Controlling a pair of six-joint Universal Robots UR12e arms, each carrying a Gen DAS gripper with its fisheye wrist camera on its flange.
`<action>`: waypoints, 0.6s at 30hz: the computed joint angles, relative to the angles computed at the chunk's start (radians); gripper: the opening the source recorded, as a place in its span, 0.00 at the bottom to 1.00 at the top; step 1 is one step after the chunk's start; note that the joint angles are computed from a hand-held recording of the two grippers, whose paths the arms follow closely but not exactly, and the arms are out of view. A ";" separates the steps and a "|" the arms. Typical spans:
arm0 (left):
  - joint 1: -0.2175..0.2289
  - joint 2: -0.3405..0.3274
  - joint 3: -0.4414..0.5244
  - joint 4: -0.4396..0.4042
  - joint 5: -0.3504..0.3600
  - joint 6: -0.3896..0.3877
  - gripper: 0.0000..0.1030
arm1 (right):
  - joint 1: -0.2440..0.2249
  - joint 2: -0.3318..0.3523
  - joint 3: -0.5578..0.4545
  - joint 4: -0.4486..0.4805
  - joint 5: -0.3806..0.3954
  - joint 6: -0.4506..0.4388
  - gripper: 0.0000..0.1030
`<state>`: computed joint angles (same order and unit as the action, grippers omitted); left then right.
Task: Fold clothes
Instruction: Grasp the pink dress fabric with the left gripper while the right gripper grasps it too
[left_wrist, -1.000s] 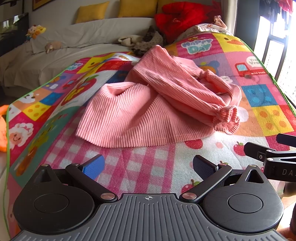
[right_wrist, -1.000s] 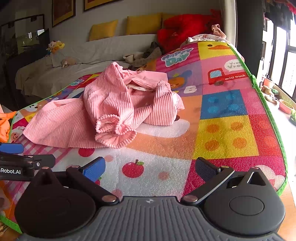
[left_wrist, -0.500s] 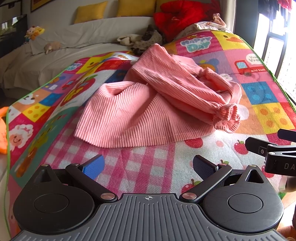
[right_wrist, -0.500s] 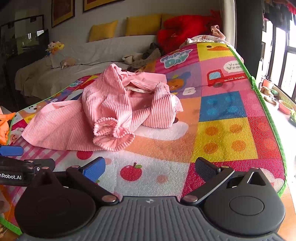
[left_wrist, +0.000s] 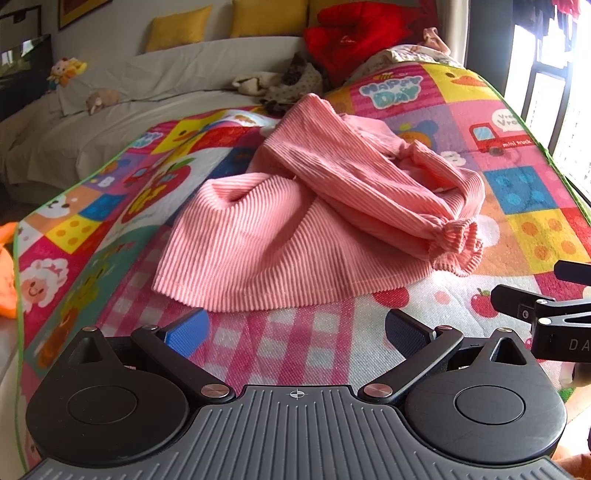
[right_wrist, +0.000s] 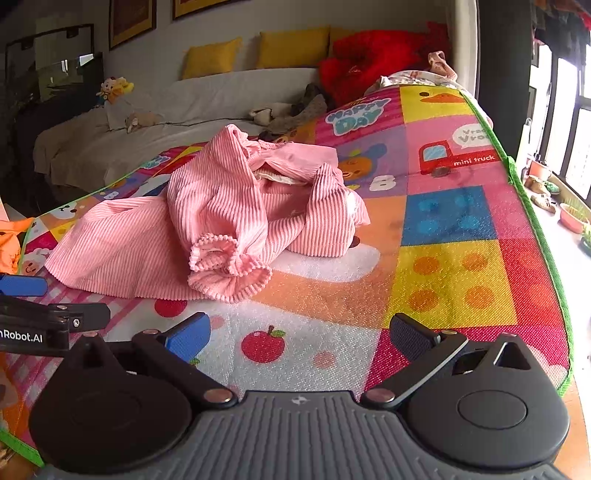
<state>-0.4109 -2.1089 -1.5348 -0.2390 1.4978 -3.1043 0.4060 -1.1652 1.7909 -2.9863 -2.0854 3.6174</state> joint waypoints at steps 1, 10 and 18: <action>0.003 -0.005 0.013 -0.001 -0.011 0.008 1.00 | -0.009 -0.004 -0.001 -0.002 0.029 -0.008 1.00; 0.026 -0.136 0.249 -0.105 -0.080 0.036 1.00 | -0.126 0.014 -0.070 0.043 0.178 0.073 1.00; 0.033 -0.223 0.392 -0.242 -0.125 0.024 1.00 | -0.191 0.012 -0.036 0.044 0.332 0.217 1.00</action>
<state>-0.3777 -2.3315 -1.1429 -0.4809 1.3724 -3.0803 0.2147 -1.1530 1.7553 -2.9419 -1.7535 3.8345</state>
